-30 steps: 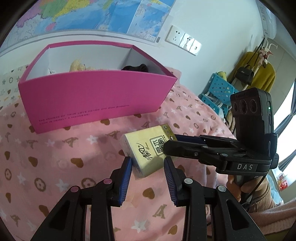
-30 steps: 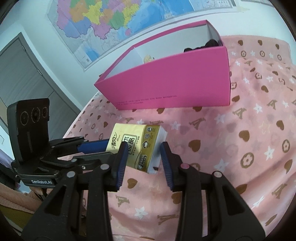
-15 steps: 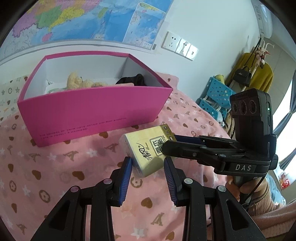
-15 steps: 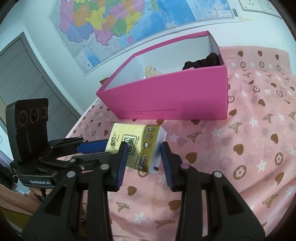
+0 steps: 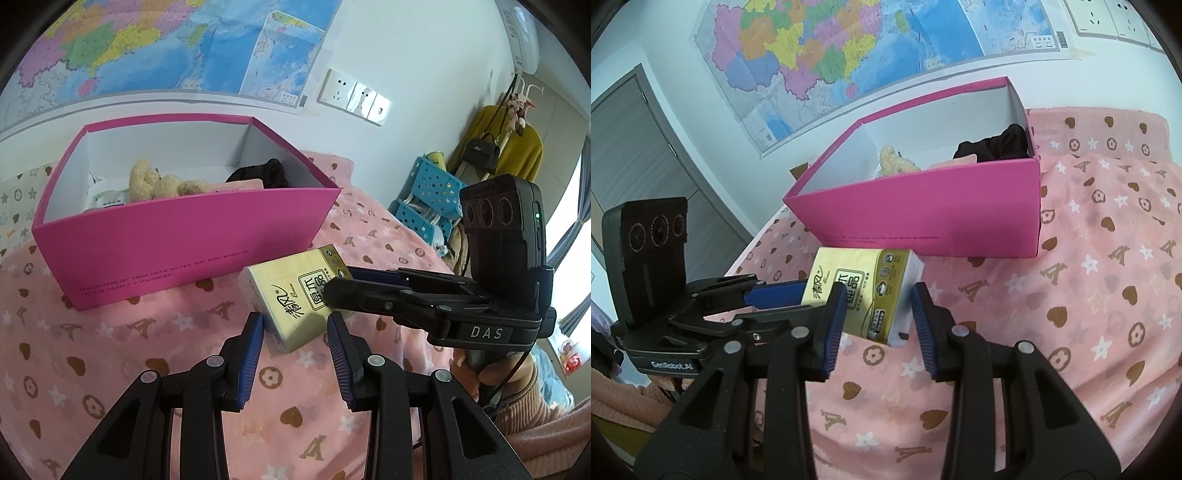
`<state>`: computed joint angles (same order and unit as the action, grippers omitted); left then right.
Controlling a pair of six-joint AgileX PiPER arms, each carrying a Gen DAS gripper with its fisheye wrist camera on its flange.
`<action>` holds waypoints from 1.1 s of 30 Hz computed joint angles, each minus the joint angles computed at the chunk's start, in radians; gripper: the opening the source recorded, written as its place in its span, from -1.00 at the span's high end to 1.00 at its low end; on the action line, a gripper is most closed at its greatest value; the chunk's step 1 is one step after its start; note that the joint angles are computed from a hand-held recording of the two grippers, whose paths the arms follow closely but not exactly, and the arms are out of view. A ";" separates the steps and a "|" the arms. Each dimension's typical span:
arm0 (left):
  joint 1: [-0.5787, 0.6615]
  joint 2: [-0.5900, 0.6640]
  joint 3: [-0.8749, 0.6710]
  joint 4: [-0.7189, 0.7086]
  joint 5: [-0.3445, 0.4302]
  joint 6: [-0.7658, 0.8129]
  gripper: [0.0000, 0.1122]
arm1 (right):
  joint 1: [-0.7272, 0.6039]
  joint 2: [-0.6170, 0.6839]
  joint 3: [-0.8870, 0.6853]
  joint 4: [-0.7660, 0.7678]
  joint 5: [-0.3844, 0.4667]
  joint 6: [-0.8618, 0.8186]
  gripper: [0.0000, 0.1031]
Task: Organize soft objects
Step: 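Hold the tissue pack beside the magenta box rim with the right gripper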
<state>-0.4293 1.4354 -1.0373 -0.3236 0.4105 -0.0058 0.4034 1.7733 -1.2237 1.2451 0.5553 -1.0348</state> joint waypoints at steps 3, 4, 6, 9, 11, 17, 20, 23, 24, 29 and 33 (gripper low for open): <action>-0.001 0.002 -0.006 0.009 0.000 -0.004 0.38 | -0.001 -0.001 -0.005 -0.007 0.000 0.005 0.23; -0.002 0.003 -0.009 0.015 0.001 -0.012 0.37 | 0.000 -0.001 -0.006 -0.010 -0.001 0.007 0.23; -0.004 0.003 -0.013 0.024 0.000 -0.018 0.37 | 0.000 -0.001 -0.009 -0.012 -0.003 0.010 0.23; -0.002 0.007 -0.019 0.025 0.001 -0.016 0.38 | 0.000 -0.002 -0.014 -0.016 -0.005 0.012 0.23; -0.001 0.008 -0.022 0.024 0.000 -0.014 0.38 | 0.002 -0.005 -0.012 -0.015 -0.009 0.011 0.23; 0.002 0.011 -0.028 0.021 -0.001 -0.007 0.37 | 0.003 -0.009 -0.013 -0.016 -0.016 0.010 0.23; 0.003 0.013 -0.033 0.020 0.002 -0.001 0.38 | 0.004 -0.006 -0.023 -0.025 -0.017 0.019 0.23; 0.005 0.017 -0.043 0.027 0.006 -0.003 0.37 | 0.003 -0.008 -0.024 -0.027 -0.019 0.019 0.23; 0.006 0.017 -0.045 0.024 0.007 0.001 0.38 | 0.002 -0.010 -0.021 -0.024 -0.019 0.015 0.23; 0.006 0.021 -0.052 0.025 0.006 0.002 0.38 | 0.000 -0.013 -0.020 -0.026 -0.020 0.014 0.23; 0.006 0.022 -0.056 0.028 0.005 0.002 0.38 | -0.003 -0.015 -0.023 -0.026 -0.022 0.011 0.23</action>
<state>-0.4231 1.4578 -1.0931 -0.2959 0.4159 -0.0042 0.4005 1.7582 -1.2467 1.2192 0.5336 -1.0233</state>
